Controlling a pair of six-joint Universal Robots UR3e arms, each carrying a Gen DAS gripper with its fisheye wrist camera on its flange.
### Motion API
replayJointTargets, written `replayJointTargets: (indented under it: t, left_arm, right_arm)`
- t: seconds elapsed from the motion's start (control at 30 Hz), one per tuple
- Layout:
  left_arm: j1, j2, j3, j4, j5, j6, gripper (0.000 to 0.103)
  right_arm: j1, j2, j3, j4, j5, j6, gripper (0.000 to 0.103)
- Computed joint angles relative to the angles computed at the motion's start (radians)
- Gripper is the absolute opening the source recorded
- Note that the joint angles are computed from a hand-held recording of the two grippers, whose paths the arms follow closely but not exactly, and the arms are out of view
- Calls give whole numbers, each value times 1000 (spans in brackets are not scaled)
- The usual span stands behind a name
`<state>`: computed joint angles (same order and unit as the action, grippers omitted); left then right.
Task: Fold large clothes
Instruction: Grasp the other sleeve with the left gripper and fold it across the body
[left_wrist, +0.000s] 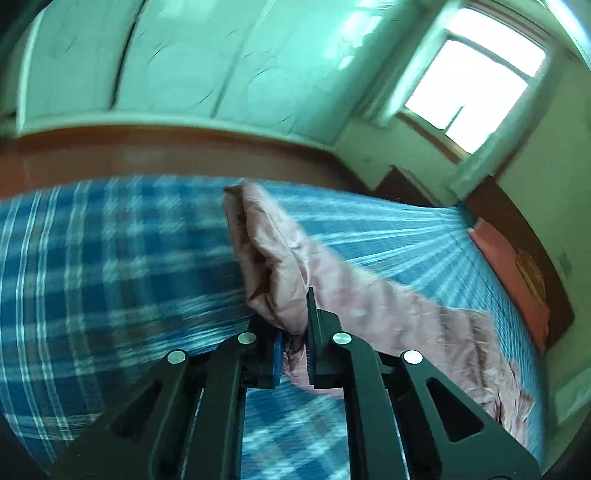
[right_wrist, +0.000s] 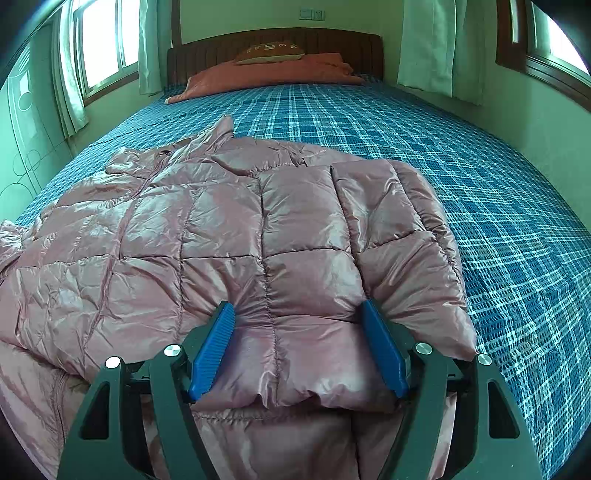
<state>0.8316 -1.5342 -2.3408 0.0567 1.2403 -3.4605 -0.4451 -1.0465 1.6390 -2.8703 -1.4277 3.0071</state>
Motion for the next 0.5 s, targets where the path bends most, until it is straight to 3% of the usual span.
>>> replayJointTargets:
  t: [0.23, 0.43, 0.5]
  left_arm:
    - [-410, -102, 252, -30, 149, 20, 9]
    - [-785, -416, 587, -68, 304, 51, 8]
    - [-914, -570, 770, -117, 367, 39, 9]
  right_arm:
    - [0, 3, -2, -1, 0, 2, 71]
    - [-5, 2, -2, 1, 7, 0, 71]
    - [-7, 2, -6, 4, 9, 0, 71]
